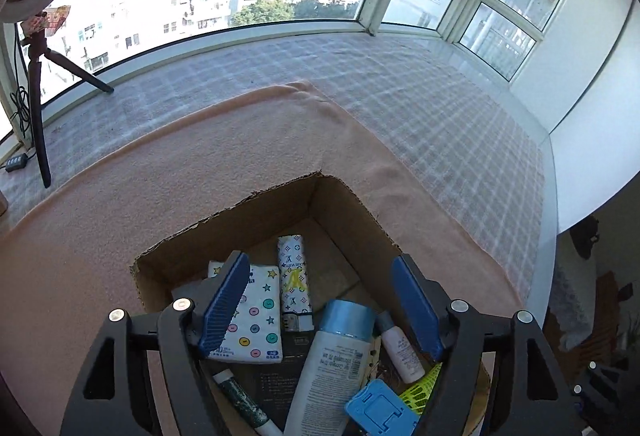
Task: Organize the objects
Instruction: 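Carry the lighter and stand over the box, opening the left gripper to drop the lighter, then open the right gripper to drop the blue phone stand into the box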
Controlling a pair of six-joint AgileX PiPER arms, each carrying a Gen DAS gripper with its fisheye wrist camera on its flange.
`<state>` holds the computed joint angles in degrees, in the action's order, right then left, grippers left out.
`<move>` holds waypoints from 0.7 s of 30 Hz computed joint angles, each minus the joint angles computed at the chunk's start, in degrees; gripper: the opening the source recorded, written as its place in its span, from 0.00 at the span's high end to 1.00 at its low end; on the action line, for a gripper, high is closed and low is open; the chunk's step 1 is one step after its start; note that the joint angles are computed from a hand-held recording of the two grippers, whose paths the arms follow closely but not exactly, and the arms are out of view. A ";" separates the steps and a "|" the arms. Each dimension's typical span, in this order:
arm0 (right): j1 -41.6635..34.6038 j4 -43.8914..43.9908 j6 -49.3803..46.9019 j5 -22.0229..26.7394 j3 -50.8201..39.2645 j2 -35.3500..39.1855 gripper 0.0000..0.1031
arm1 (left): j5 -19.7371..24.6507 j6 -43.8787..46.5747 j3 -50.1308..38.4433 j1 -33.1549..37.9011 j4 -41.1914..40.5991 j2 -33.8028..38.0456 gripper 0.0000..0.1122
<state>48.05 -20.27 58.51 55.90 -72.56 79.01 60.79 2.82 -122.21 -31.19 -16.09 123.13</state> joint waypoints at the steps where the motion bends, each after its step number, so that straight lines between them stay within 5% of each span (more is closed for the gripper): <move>1: 0.13 -0.34 -0.06 0.25 -0.11 -0.01 0.38 | 0.73 -0.46 -1.24 -0.08 0.55 0.69 0.32; 9: -0.80 1.02 -0.90 0.02 0.09 0.50 0.38 | 1.82 -1.06 -2.55 0.65 1.27 1.89 0.31; 21: 1.17 -0.91 1.07 2.12 -2.60 1.76 0.38 | -2.21 0.55 8.47 3.20 1.31 -6.23 0.31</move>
